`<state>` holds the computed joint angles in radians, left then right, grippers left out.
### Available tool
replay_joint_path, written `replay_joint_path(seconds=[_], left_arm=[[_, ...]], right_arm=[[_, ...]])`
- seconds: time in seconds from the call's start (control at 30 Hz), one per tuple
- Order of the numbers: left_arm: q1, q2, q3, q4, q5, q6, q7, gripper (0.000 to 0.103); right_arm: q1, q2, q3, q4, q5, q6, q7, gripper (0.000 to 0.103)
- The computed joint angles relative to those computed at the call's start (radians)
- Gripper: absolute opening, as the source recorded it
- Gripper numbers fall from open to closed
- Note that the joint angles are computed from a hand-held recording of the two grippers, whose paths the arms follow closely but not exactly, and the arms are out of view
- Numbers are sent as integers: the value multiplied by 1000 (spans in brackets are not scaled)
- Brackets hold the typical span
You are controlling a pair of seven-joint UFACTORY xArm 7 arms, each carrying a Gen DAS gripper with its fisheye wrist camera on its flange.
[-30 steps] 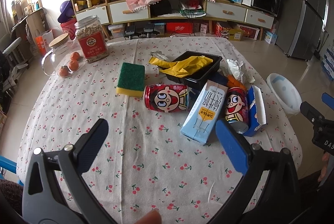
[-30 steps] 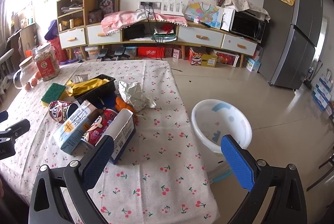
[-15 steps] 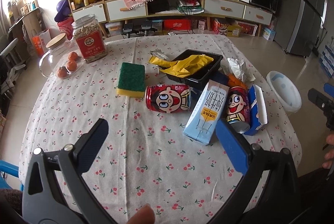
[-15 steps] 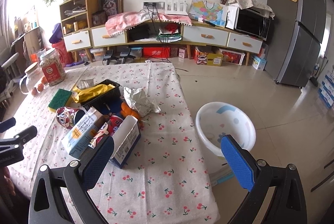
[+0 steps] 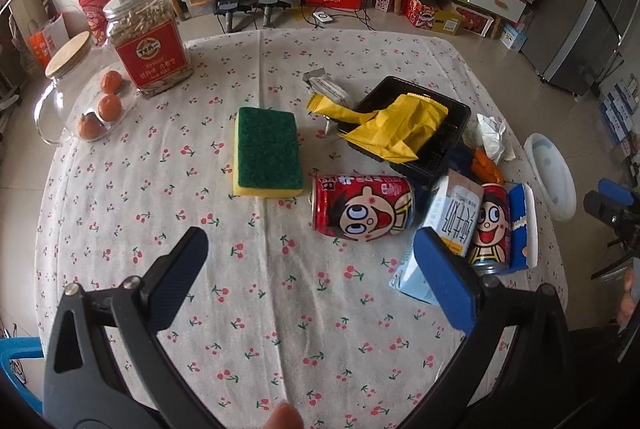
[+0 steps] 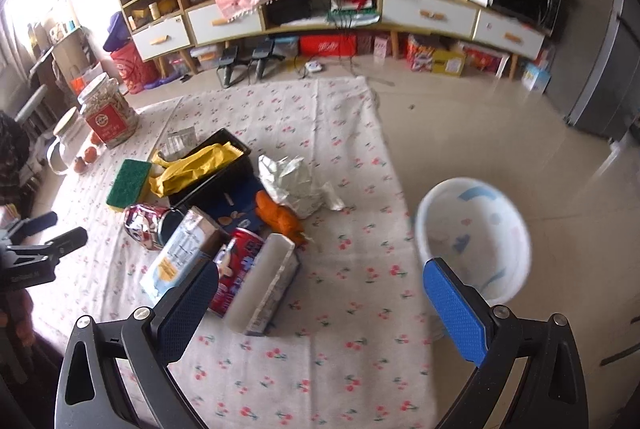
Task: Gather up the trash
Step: 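Grasp the light-blue milk carton with the left gripper while the right grasps the blue box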
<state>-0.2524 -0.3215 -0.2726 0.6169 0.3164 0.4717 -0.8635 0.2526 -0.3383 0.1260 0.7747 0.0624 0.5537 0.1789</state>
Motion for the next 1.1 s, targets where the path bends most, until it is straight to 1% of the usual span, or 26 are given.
replay_joint_path(seconds=[0.1,0.17,0.2,0.23,0.3,0.37,0.4,0.47,0.53,0.57,0.6,0.63,0.7,0.77,0.8,0.83,0.87,0.9,0.97,1.1], left_arm=[[-12,15,33,-32,-46,-58,30,102],[-54,28,76,-42,-140,-78,102,100],[-80,31,99,-50,-198,-94,149,100],[-97,34,112,-54,-240,-107,186,100],[-113,40,117,-56,-290,-123,239,100],[-138,52,128,-56,-349,-135,302,100],[-157,59,137,-55,-388,-142,341,100],[-189,77,152,-47,-465,-148,419,98],[-214,99,155,-32,-528,-154,487,95],[-221,113,153,-22,-550,-156,517,92],[-227,126,148,-12,-570,-158,547,89],[-230,139,140,0,-581,-159,570,88],[-231,166,127,21,-597,-161,612,81],[-231,198,109,42,-600,-165,643,76],[-226,213,99,52,-589,-168,646,73],[-220,224,88,58,-568,-170,641,72],[-213,235,77,62,-539,-173,627,67],[-205,244,68,65,-502,-174,606,62],[-192,263,55,71,-429,-173,553,56],[-170,266,38,57,-235,-208,398,55]], right_arm=[[45,73,-36,19,113,-2,-58,103],[71,124,-56,49,211,40,-122,103],[72,146,-56,65,239,55,-145,103],[70,166,-51,79,253,62,-161,102],[56,197,-30,96,231,56,-157,97],[43,218,-20,103,206,61,-148,86],[39,223,-20,102,213,69,-152,84],[28,232,-23,97,228,91,-157,72],[20,238,-30,91,257,107,-184,67],[16,239,-29,89,261,116,-189,54],[12,238,-29,82,259,120,-194,48],[10,234,-28,73,265,119,-201,39],[11,217,-34,50,319,118,-238,36],[11,194,-39,28,354,106,-266,30],[11,182,-41,19,365,99,-273,29],[10,167,-43,7,370,92,-276,27],[9,152,-46,-4,375,85,-277,26],[8,139,-49,-13,380,82,-279,26],[8,111,-57,-34,389,71,-286,23],[5,66,-78,-71,402,55,-301,23]])
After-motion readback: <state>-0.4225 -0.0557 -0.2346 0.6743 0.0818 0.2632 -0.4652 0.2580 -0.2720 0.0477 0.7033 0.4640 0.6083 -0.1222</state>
